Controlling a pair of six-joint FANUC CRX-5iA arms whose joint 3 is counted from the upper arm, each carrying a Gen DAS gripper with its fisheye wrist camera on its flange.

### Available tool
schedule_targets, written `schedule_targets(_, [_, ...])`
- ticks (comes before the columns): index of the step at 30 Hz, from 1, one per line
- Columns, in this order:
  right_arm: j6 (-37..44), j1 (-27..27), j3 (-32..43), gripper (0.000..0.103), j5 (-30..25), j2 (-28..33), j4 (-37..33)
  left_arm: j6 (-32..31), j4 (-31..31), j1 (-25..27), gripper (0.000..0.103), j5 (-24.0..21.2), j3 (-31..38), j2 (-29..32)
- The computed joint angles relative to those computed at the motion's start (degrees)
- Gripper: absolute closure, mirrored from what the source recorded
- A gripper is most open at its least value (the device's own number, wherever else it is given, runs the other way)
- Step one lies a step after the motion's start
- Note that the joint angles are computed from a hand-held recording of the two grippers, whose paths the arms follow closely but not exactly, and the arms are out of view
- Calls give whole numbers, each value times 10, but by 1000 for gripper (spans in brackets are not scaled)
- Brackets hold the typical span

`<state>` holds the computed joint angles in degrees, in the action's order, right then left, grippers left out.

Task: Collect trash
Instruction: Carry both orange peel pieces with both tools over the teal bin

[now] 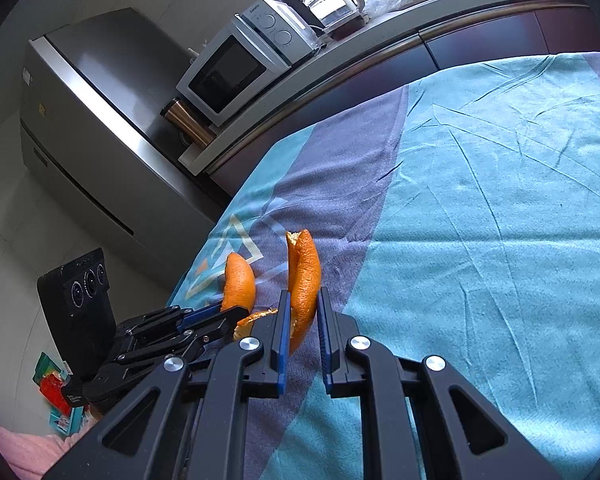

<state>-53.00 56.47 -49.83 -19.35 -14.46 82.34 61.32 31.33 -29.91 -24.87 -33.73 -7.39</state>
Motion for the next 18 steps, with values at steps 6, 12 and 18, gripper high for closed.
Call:
schedule_targets(6, [-8, -1, 3, 91, 3, 3, 13, 10, -4, 4, 96, -3, -1, -8])
schedule_targets(12, [-24, -14, 12, 91, 21, 12, 48, 19, -20, 1, 97, 4, -10, -32])
schedule_targets(18, [-36, -23, 24, 91, 35, 22, 77, 3, -2, 7, 97, 6, -31, -67])
